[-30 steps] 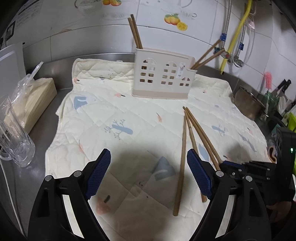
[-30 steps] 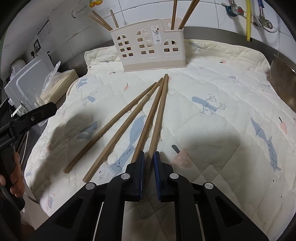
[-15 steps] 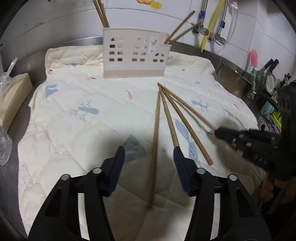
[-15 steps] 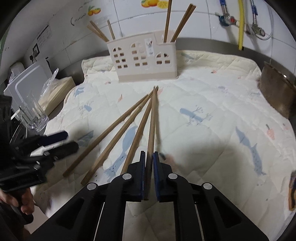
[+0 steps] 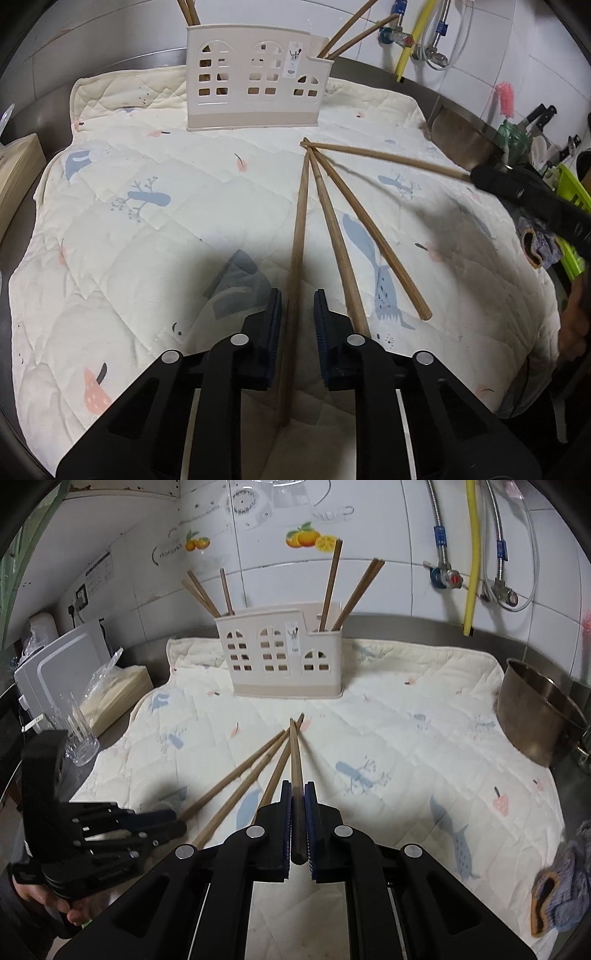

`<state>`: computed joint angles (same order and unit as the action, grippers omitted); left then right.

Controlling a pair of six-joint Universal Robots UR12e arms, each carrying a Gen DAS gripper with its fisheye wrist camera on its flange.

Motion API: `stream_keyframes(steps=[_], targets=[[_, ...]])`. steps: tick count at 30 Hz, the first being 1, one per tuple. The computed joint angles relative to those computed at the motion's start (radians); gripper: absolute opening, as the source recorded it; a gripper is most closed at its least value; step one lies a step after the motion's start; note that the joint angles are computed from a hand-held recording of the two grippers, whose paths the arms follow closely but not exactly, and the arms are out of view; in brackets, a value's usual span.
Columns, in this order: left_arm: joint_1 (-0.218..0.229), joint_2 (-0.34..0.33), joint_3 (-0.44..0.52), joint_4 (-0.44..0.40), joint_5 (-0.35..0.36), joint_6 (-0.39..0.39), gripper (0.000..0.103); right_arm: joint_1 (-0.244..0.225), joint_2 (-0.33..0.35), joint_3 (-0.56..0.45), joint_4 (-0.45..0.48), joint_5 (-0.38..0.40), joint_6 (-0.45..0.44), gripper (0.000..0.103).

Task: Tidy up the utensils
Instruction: 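Raise the left gripper's chopstick into the holder while the right gripper inserts its own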

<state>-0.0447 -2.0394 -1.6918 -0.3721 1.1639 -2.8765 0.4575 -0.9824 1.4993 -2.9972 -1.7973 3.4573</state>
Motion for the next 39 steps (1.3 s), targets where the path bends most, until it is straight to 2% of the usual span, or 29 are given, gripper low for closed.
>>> stream_keyframes(steps=[5, 9, 17, 22, 26, 36, 39], targets=[[-0.002, -0.003, 0.006, 0.001, 0.012, -0.014, 0.007, -0.003, -0.001, -0.001, -0.014, 0.003, -0.004, 0.007], [0.001, 0.002, 0.009, 0.004, 0.009, -0.017, 0.006, -0.003, 0.000, -0.004, -0.024, -0.001, -0.006, 0.007], [0.016, 0.025, 0.027, 0.076, -0.016, -0.024, 0.006, -0.012, -0.001, -0.022, -0.049, 0.002, -0.041, 0.007], [0.026, 0.021, 0.075, 0.106, -0.053, -0.045, 0.005, -0.025, -0.002, -0.045, -0.058, 0.025, -0.065, 0.007], [0.019, 0.011, 0.120, 0.121, -0.057, -0.036, 0.005, -0.033, 0.001, -0.072, -0.055, 0.041, -0.092, 0.007], [0.005, -0.021, 0.247, 0.073, -0.056, -0.002, 0.005, -0.060, 0.005, -0.173, -0.012, 0.093, -0.196, 0.007], [0.004, -0.031, 0.289, 0.084, -0.059, -0.012, 0.005, -0.069, 0.011, -0.214, 0.014, 0.115, -0.219, 0.007]])
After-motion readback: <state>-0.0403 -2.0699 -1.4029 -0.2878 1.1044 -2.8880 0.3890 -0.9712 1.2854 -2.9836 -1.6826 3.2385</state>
